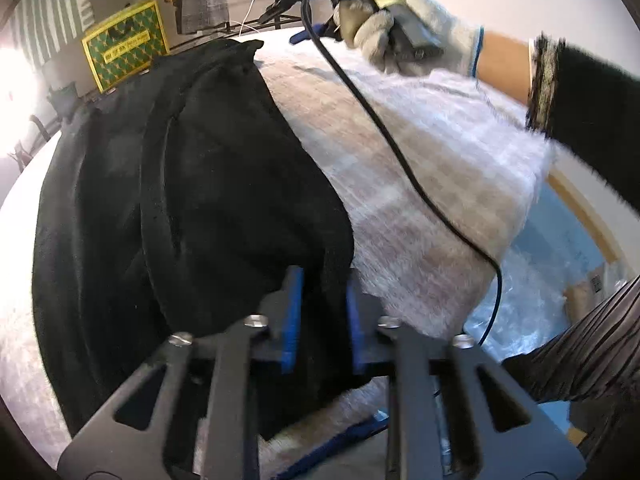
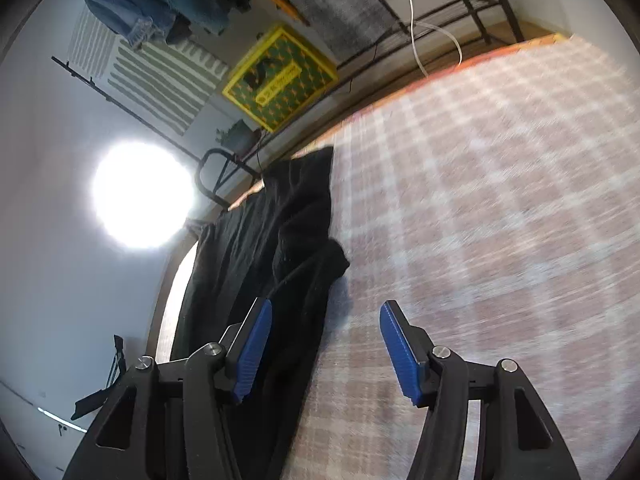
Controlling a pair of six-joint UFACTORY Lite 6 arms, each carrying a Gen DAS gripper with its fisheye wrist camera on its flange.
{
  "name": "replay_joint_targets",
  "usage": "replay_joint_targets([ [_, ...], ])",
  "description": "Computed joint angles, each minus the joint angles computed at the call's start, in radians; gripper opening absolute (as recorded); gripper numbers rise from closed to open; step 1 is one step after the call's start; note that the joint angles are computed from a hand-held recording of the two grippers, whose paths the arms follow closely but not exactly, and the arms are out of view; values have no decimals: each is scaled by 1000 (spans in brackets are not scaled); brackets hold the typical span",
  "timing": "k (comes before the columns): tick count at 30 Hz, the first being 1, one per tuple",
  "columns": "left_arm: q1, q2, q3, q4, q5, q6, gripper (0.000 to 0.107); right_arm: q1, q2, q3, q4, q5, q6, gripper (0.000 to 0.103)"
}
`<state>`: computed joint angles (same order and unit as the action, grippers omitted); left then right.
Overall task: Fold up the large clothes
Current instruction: 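Hold the folded sweater with left gripper while right gripper regrasps the folded edge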
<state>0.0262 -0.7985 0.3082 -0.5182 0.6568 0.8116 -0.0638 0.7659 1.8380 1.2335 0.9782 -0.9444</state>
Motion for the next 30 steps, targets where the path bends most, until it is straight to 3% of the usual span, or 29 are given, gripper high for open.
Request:
replay_joint_targets([
  [5, 293, 164, 91, -242, 211, 278, 8, 94, 43, 24, -4, -57, 27, 61],
  [8, 419, 139, 119, -284, 353, 329, 8, 147, 47, 23, -19, -125, 51, 56],
  [9, 452, 124, 124, -290, 390, 339, 8, 163, 38, 10, -21, -158, 53, 51],
  [11, 505, 118, 139, -302, 447, 353, 8, 181, 46, 29, -45, -167, 83, 13],
  [13, 533, 125, 136, -300, 459, 364, 8, 199, 28, 21, -78, -197, 103, 4],
  [17, 580, 196, 112, -310, 461, 375, 8, 260, -18, 28, -247, -289, 233, 3],
  [22, 674, 176, 109, -326, 556, 383, 7, 306, -27, 74, -378, -316, 397, 3],
  [27, 814, 140, 96, -317, 656, 432, 5, 348, -62, 97, -449, -335, 448, 3],
  [30, 877, 180, 83, -318, 665, 462, 5, 350, -78, 75, -411, -353, 383, 6],
])
